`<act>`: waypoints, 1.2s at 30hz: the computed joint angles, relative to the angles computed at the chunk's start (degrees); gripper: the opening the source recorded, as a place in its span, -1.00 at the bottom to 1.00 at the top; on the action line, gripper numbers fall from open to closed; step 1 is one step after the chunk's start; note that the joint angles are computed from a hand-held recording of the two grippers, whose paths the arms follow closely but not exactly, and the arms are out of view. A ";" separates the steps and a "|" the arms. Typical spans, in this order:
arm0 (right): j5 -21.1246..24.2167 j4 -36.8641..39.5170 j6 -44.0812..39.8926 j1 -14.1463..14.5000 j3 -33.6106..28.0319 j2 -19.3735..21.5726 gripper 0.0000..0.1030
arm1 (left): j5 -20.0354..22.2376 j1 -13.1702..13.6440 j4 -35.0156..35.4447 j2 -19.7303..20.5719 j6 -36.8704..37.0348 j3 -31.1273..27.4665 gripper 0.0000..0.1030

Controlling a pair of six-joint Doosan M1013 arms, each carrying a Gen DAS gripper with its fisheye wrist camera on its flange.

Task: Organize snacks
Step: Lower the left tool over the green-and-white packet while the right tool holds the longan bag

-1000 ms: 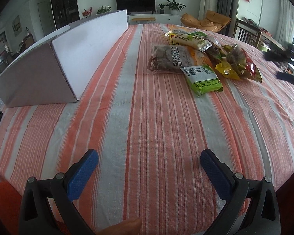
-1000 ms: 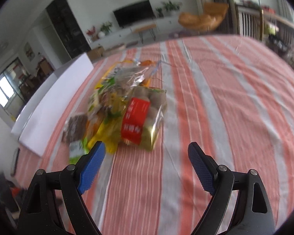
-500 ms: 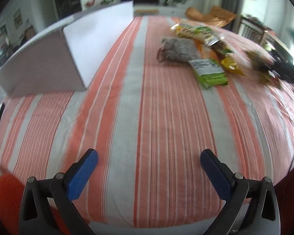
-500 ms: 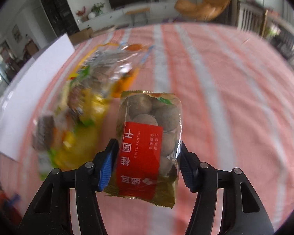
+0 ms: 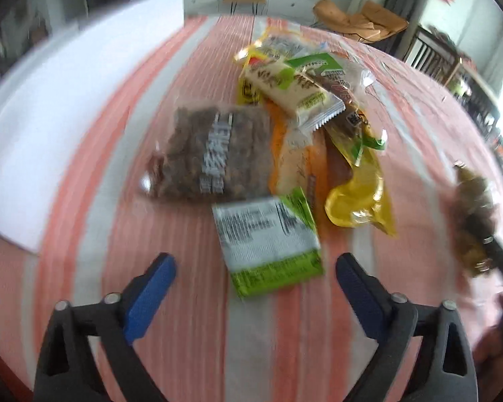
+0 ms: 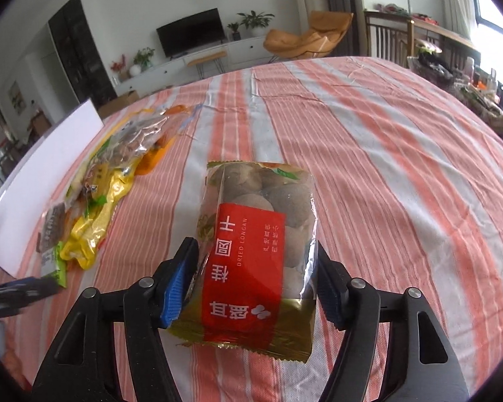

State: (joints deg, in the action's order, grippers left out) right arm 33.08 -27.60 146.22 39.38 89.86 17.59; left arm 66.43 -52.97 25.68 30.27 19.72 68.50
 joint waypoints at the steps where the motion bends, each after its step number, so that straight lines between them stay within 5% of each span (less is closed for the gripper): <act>1: -0.48 0.98 -0.51 -0.23 0.07 -0.04 0.36 | -0.08 -0.13 1.29 0.06 1.26 0.13 0.68; 4: -0.87 2.75 -1.62 -0.57 -0.23 0.31 0.38 | -3.34 0.05 3.90 -1.31 3.80 2.69 0.30; 6: -0.66 2.96 -1.77 -0.54 -0.62 0.69 0.39 | -5.84 1.19 3.32 -2.24 6.81 4.14 0.29; 9: -0.34 3.37 -2.15 -0.64 -1.08 1.00 0.39 | -7.43 2.47 5.68 -3.09 7.76 6.04 0.48; 10: -0.09 3.48 -2.31 -0.64 -1.35 1.20 0.40 | -7.86 2.84 6.76 -3.26 6.87 6.71 0.86; 11: 0.18 3.54 -2.48 -0.63 -1.52 1.32 0.41 | -7.86 3.49 8.07 -3.49 4.84 7.89 1.00; 12: 0.50 3.72 -2.77 -0.65 -1.75 1.47 0.41 | -9.87 4.27 7.13 -4.17 2.79 9.01 1.00; 19: 2.66 3.67 -3.38 -0.31 -2.54 1.95 0.44 | -6.31 6.14 8.50 -2.94 -0.50 7.44 1.00; 36: 5.41 2.06 -3.43 0.25 -3.71 2.66 0.45 | -6.17 6.10 8.52 -3.42 -0.51 7.91 1.00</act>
